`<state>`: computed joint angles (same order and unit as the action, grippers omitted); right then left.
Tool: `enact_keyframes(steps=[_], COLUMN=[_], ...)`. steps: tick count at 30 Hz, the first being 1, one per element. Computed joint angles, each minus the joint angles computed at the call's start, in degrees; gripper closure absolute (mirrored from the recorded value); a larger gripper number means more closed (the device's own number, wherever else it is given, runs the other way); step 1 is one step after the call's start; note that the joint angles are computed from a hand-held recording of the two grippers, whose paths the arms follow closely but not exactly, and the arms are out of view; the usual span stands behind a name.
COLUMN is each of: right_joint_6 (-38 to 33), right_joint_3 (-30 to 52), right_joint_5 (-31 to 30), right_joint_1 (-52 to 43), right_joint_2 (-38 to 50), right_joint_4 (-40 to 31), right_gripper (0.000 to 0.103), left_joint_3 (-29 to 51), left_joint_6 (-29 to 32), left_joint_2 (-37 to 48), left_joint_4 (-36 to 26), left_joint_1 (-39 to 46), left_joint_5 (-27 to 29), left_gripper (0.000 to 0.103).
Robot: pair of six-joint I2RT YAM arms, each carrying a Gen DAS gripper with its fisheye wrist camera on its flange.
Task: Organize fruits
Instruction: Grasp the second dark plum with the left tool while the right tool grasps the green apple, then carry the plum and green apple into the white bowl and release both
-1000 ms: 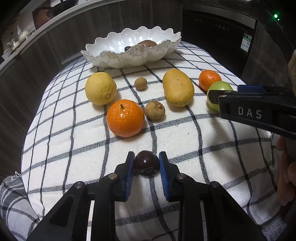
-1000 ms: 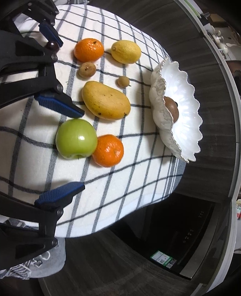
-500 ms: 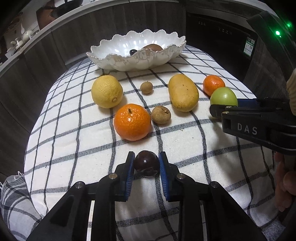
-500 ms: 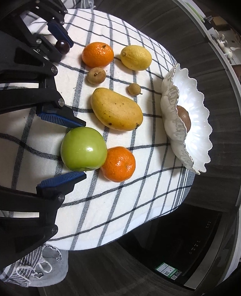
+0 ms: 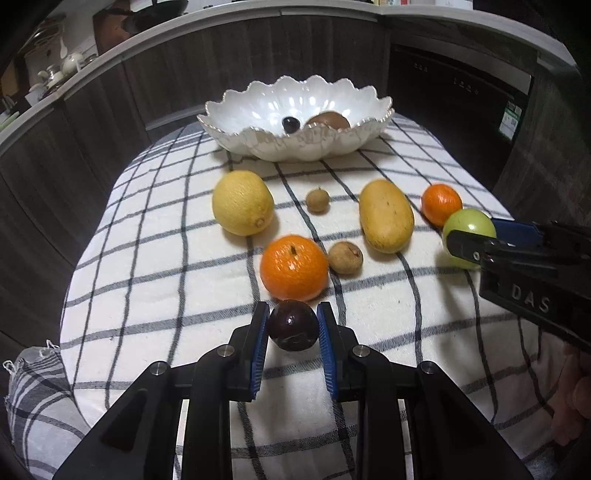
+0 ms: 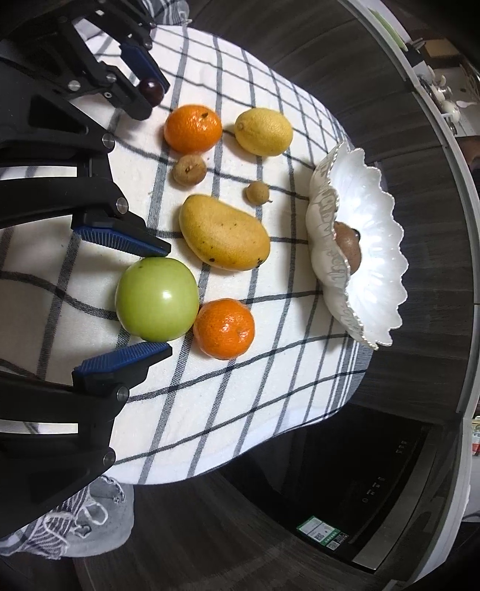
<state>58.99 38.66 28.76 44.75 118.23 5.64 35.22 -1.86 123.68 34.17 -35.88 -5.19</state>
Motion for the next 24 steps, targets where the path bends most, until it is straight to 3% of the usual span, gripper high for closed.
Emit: enact_keyframes(steps=[9, 24], right_joint_6=[0.5, -4.8], right_joint_3=[1.1, 3.9], right_joint_5=[2.2, 4.5], right_joint_1=[1.5, -0.3], right_joint_2=[-5.4, -13.0], right_joint_4=[-6.0, -10.6], right_gripper=[0.055, 0.055], left_joint_3=[-1.6, 3.9], left_joint_6=[0.8, 0.8], left_joint_2=[-5.6, -11.6], left_joint_4=[0.4, -7.0], left_joint_1=[1.2, 3.8], left_joint_5=[-0.7, 0.9], left_gripper=[0.077, 0.076])
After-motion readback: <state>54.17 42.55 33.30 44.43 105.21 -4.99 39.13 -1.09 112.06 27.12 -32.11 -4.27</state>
